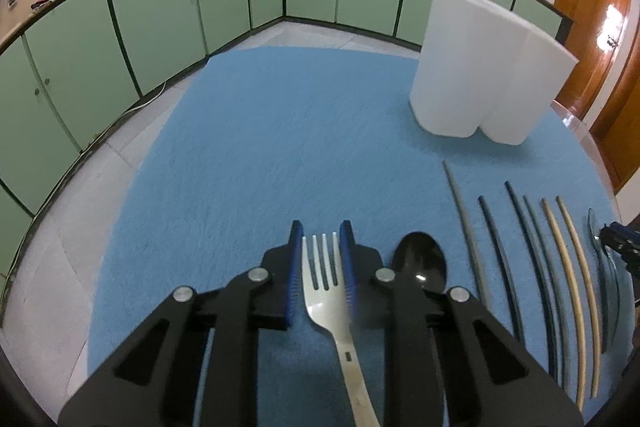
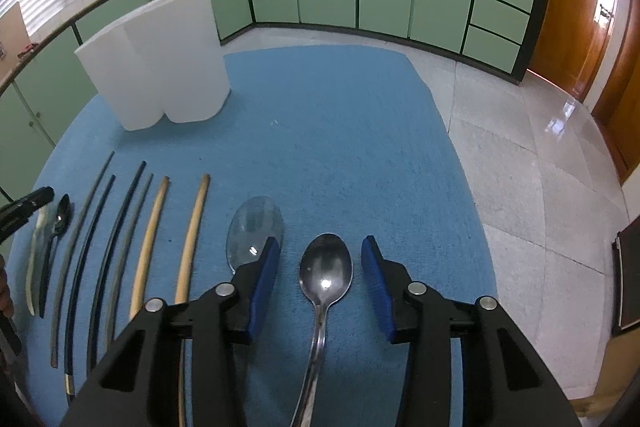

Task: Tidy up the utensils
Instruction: 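Close the left tool on the white fork and lift while the right tool grasps and lifts the silver spoon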

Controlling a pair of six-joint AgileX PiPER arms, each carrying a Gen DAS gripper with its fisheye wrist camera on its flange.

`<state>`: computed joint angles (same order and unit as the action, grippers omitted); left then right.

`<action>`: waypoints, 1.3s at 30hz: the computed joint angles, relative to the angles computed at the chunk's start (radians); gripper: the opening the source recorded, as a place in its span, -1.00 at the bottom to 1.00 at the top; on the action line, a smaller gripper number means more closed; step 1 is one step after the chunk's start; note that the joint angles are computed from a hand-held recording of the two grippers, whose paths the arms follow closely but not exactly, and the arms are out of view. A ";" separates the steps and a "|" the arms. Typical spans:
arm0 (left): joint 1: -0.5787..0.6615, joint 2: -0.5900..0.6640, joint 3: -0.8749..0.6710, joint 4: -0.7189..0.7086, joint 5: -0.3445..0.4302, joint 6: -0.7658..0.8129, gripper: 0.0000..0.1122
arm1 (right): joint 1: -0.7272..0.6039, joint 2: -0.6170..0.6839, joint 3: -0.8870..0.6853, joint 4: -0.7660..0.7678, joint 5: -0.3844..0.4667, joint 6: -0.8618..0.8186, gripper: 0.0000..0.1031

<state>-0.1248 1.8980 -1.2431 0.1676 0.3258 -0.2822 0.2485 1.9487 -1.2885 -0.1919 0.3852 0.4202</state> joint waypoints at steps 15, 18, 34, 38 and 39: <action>0.009 -0.056 0.050 -0.094 -0.016 0.096 -0.69 | 0.002 0.013 -0.018 -0.027 0.019 0.032 -0.46; 0.006 -0.077 0.072 -0.100 -0.027 0.105 -0.69 | -0.006 -0.027 0.034 -0.018 -0.032 0.035 -0.46; -0.059 -0.239 0.232 -0.041 -0.223 0.030 -0.69 | -0.025 -0.279 0.222 0.149 -0.232 -0.134 -0.46; -0.069 -0.277 0.253 0.091 -0.249 -0.115 -0.70 | -0.011 -0.312 0.222 0.104 -0.234 -0.092 -0.46; -0.071 -0.287 0.259 0.149 -0.255 -0.173 -0.70 | -0.007 -0.323 0.225 0.092 -0.236 -0.084 -0.46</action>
<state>-0.1962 1.6112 -0.9841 0.3164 0.0708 -0.4555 0.2410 1.6254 -1.0634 -0.0999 0.1491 0.3360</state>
